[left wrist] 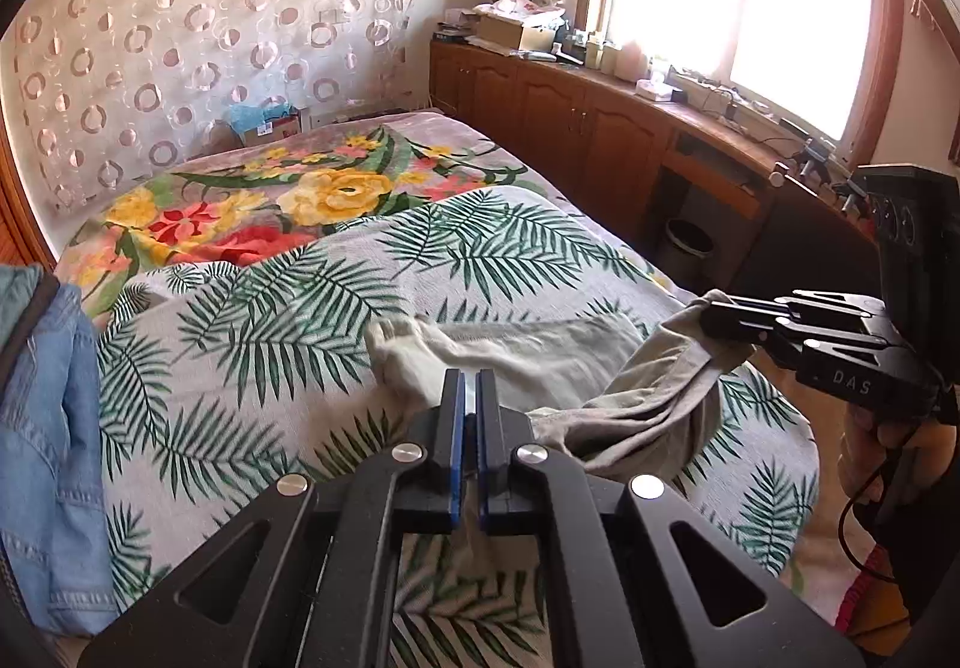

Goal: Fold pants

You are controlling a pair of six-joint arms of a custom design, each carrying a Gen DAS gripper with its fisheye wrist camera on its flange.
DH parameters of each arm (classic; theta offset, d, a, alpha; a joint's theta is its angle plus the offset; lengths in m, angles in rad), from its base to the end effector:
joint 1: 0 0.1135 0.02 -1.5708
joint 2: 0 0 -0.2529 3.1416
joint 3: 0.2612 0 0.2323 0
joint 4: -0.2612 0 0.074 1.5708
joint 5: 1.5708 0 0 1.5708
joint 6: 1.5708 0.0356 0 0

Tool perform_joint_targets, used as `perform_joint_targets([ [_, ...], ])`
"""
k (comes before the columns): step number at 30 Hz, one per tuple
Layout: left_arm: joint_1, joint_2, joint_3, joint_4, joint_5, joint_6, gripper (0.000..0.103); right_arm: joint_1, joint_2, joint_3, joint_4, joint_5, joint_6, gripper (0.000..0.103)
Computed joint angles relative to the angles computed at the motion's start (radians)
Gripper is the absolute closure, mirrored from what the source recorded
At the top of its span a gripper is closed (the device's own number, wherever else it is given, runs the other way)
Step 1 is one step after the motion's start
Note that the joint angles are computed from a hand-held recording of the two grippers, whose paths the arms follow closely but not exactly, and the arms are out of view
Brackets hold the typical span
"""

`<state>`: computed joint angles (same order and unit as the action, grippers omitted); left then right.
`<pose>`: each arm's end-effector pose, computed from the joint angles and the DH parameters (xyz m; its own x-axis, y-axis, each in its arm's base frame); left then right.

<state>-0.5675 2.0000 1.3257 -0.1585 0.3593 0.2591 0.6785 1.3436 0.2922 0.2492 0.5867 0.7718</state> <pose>0.3392 -0.2311 0.1708 -0.4230 0.5541 -0.7170 0.8391 0.5382 -0.0791 0.1669 0.1093 0.1203 -0.5567 0.2973 -0.7757 0.2305 0.9524 0.1996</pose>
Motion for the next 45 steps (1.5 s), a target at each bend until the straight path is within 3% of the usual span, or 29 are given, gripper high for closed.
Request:
perform_joint_targets([
  [10,-0.019,0.167,0.228,-0.099,-0.046,-0.014,0.100,-0.095,0.099,0.052,0.038,-0.083,-0.055,0.095],
  [16,-0.006,0.166,0.204,-0.077,-0.039,-0.035,0.098,-0.083,0.097,0.081,-0.017,-0.053,-0.043,0.092],
  [19,0.000,0.143,0.179,-0.065,-0.037,-0.027,0.092,-0.069,0.056,0.067,-0.032,-0.028,-0.038,0.084],
  [21,0.002,0.130,0.163,-0.060,-0.037,-0.010,0.079,-0.049,0.034,0.068,-0.068,-0.007,-0.031,0.070],
  [25,0.019,0.099,0.112,-0.033,-0.009,0.006,0.053,0.000,0.005,0.042,-0.087,0.026,-0.018,0.069],
  [27,0.024,0.097,0.097,-0.030,0.006,0.012,0.030,0.003,0.017,0.029,-0.070,0.024,-0.025,0.068],
  [29,0.023,0.101,0.087,-0.023,0.002,0.019,0.021,0.008,0.020,0.017,-0.065,0.020,-0.021,0.068],
  [34,0.019,0.142,0.093,-0.013,-0.020,0.019,0.021,-0.032,0.046,-0.009,-0.011,-0.042,-0.060,0.068],
  [45,-0.001,0.267,0.223,-0.055,-0.065,0.004,0.021,-0.125,0.036,0.017,-0.028,-0.135,-0.206,0.068],
])
